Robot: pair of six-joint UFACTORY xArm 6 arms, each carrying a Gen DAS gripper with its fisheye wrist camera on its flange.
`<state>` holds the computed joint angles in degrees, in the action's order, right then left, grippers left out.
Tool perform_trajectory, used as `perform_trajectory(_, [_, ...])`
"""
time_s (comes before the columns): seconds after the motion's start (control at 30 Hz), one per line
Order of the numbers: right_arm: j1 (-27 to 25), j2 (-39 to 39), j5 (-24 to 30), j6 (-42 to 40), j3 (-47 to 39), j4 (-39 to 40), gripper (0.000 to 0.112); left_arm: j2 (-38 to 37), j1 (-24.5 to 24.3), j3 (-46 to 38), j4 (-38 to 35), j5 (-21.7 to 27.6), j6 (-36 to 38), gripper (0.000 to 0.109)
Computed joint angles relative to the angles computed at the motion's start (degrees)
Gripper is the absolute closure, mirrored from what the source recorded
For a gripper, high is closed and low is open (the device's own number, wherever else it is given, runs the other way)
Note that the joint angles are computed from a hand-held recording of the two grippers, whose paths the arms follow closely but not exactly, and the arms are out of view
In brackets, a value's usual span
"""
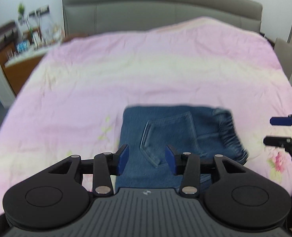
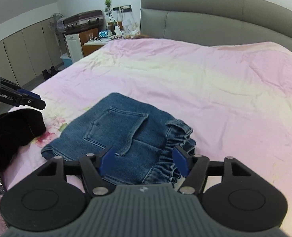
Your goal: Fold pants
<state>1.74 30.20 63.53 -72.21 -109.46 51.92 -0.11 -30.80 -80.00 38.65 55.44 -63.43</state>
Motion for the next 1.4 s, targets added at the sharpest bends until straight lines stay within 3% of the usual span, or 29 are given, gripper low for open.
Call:
perform_trajectory(0.1, [-2.6,-4.9,1.5,-2.7,4.4,3.5,0.029,2.6,-4.9,-6.3,7.0,4.9,-2.6,0.049])
perform_trajectory(0.2, [-5.2,-10.0,1.4,-7.2,10.2,7.2,0.024,5.8,-9.1,-10.7,12.7,6.9,-7.0,0.041])
perform_trajectory(0.33, [-8.4,-15.7,-0.1,-10.5,17.4,11.2,0.016,11.8,-14.1,-16.4,17.9,10.8,-13.3,0.039])
perform_trajectory(0.67, [-13.8,-26.5,-6.6,-20.7,32.8,25.2,0.015,21.1,-22.8,-24.0,28.3,21.4,-27.5,0.031])
perform_trajectory(0.93, [-15.3,-30.2,-9.1,-24.8,39.9,27.4,0.014,24.8,-25.2,-26.5,28.9,26.0,-28.0,0.024])
perform_trajectory(1.4, [-13.5,-29.1,-13.1,-25.7,42.4,26.3,0.014,25.8,-24.4,-24.7,23.7,22.5,-30.4,0.021])
